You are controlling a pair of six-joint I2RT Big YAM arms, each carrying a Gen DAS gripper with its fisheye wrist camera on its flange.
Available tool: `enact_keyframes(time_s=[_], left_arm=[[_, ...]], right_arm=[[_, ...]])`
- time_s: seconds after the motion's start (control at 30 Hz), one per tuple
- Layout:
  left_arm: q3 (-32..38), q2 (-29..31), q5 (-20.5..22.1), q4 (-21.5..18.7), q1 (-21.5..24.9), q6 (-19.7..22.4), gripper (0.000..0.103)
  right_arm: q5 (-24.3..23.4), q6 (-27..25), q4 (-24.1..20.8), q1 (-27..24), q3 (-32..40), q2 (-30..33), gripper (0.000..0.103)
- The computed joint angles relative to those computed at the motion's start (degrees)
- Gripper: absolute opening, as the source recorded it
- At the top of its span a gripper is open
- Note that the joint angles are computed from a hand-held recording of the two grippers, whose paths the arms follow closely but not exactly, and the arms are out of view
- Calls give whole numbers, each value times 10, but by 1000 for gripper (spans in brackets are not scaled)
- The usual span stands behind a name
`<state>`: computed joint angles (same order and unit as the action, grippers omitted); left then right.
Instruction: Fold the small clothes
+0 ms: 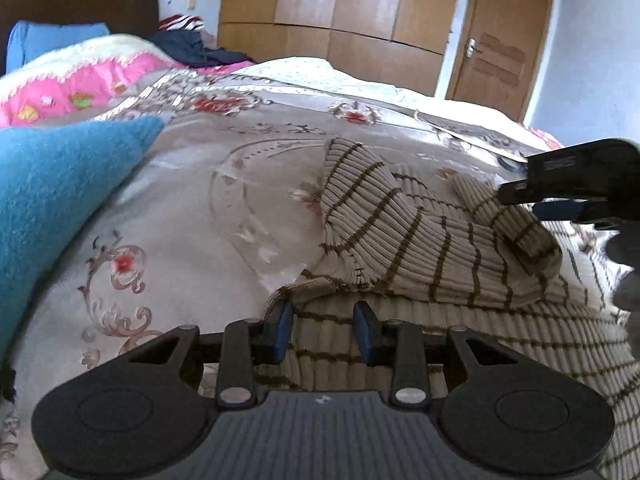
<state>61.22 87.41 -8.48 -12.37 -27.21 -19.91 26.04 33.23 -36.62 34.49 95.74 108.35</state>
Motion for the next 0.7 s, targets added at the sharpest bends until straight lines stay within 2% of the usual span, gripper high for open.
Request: enact_keyframes(time_s=[0.03,0.07,0.13,0.17,0.2,0.27,0.3,0.33,0.37,0.47,0.5,0.6,0.7], left_arm=[[0,1,3,1,2,-5,44],[0,1,3,0,3,-6,44],[-2,-1,1,3,2,-6,44],[-2,-1,0,4,2,-6,44],[-3,-1,-1,5,2,-8,44],[-4,-2,-6,7,5,-20,44],[-5,-3,-8,8,7,-28,44],[-6,-4,-8,9,10,-37,44],[-6,-4,-5,9,13,-46,44],[-6,-2,-6,9,13,-51,44],[-5,-1,-13,7,10,-44,44],[-3,0,-28,4,1,-23,44],[0,4,-40,2,-4,-14,44]], right_arm=[[-3,3,-9,-3,11,9,24],[-9,9,-12,-7,17,13,12],[-22,38,8,-14,5,0,11],[-17,51,43,-16,-21,-22,11],[-7,59,82,-16,-49,-44,11],[15,87,187,-14,-130,-103,11],[32,109,240,-12,-175,-131,11],[48,135,275,-8,-215,-154,12],[54,147,280,-8,-238,-165,14],[62,188,187,-11,-258,-160,16],[57,210,180,-14,-271,-162,17],[24,261,223,-22,-319,-187,20],[27,242,230,-24,-322,-194,20]])
